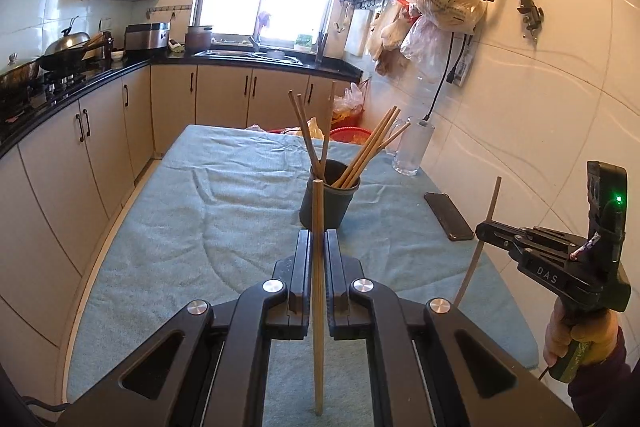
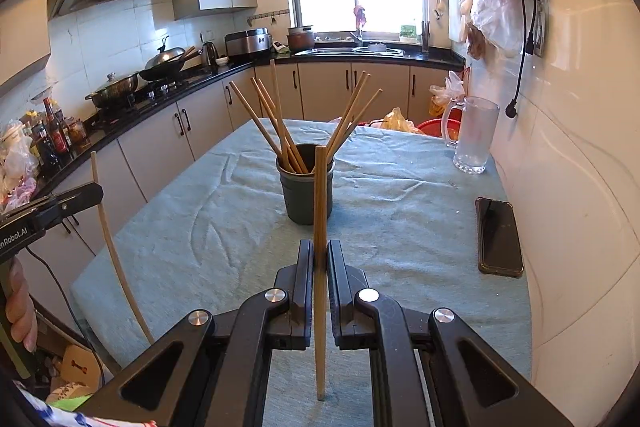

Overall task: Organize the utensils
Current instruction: 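Raise the chopstick in the left gripper while the right gripper raises its own above the cup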

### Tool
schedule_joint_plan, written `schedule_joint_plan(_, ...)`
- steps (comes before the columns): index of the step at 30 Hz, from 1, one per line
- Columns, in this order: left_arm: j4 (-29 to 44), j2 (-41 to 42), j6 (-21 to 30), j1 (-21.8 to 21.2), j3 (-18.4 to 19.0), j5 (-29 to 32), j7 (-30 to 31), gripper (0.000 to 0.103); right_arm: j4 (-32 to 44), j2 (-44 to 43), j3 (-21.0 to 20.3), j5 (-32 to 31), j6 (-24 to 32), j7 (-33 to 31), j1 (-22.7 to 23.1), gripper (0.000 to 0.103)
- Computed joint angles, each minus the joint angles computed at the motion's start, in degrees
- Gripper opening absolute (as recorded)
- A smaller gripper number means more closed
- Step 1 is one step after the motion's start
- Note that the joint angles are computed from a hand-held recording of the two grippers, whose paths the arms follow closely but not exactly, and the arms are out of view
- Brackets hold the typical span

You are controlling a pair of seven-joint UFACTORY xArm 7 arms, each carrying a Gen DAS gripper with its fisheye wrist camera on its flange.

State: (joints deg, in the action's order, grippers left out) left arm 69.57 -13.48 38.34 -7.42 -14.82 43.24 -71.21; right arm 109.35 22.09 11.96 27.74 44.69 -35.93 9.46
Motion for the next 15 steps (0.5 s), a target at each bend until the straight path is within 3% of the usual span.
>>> schedule_joint_plan(15,3.1,2.3,-1.3,0.3,0.7,2.7,-0.2,0.005,4.9,3.4,0.5,0.6,0.6,1.2,-0.1,0.007)
